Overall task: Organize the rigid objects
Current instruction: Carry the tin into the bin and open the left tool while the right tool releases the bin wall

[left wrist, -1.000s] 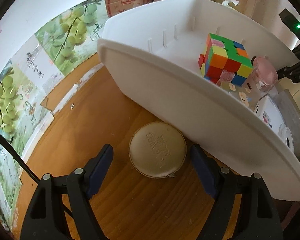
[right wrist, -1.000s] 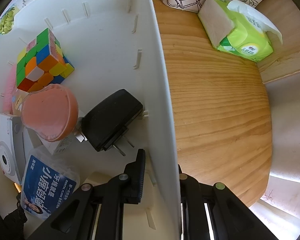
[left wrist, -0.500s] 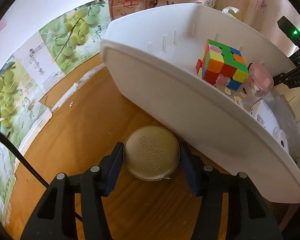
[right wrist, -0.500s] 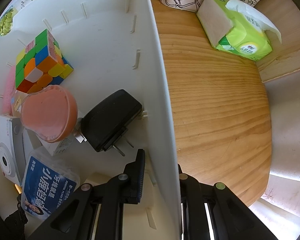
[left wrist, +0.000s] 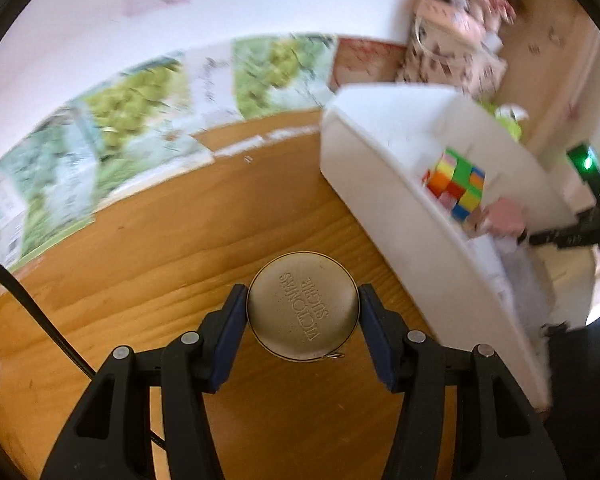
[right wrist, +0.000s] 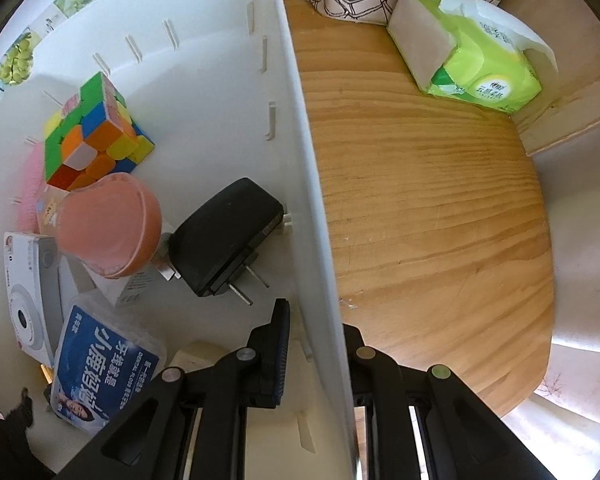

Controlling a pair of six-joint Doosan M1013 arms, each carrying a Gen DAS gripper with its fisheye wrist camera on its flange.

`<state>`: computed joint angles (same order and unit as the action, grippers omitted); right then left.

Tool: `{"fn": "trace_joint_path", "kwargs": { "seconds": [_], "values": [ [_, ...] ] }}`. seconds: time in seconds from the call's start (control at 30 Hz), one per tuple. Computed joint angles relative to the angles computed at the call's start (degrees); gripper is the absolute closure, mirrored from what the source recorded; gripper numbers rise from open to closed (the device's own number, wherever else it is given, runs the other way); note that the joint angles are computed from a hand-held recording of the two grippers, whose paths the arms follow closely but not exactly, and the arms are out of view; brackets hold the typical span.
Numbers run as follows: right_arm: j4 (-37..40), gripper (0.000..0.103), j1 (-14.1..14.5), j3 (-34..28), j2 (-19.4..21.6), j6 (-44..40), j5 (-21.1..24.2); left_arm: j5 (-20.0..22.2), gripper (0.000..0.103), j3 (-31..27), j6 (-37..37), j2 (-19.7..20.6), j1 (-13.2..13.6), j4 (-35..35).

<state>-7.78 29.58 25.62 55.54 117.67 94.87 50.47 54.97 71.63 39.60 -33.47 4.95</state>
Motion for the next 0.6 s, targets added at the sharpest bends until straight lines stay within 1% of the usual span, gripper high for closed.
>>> {"fn": "trace_joint_path", "kwargs": {
  "seconds": [0.07, 0.17, 0.27, 0.37, 0.47, 0.53, 0.6],
  "values": [
    [0.3, 0.086, -0.1, 2.6, -1.5, 0.3, -2.2, -1.5, 0.044, 0.5, -3.3, -1.0, -0.8, 1.5],
    [0.3, 0.086, -0.2, 5.3, -3.2, 0.2, -4.6, -0.7, 0.044, -0.6, -6.2, -1.4, -2.1, 4.9],
    [-0.3, 0.085, -0.1, 7.6, -4.7, -0.3, -6.7, -0.4, 0.044, -3.2, -6.3, -0.7, -3.4, 6.4],
    [-0.8, 0.085, -0.1, 9.9, -6.3, 0.0, -8.5, -0.6, 0.044, -5.3, -4.4, 0.0, -4.4, 4.7],
    [-1.3, 0.085, 0.0, 12.7, -8.1, 0.7, -11.3, 2.6, 0.044, -9.5, -4.8, 2.1, -5.7, 4.8],
    [-1.6, 0.083, 0.1, 13.8, -8.9, 1.4, -12.4, 4.1, 0.044, -12.0, -4.8, 3.5, -6.2, 3.3],
    [-1.9, 0.075, 0.3, 15.1, -9.8, 1.9, -14.0, 5.9, 0.044, -14.8, -7.0, 5.0, -6.6, 2.5]
  ]
}}
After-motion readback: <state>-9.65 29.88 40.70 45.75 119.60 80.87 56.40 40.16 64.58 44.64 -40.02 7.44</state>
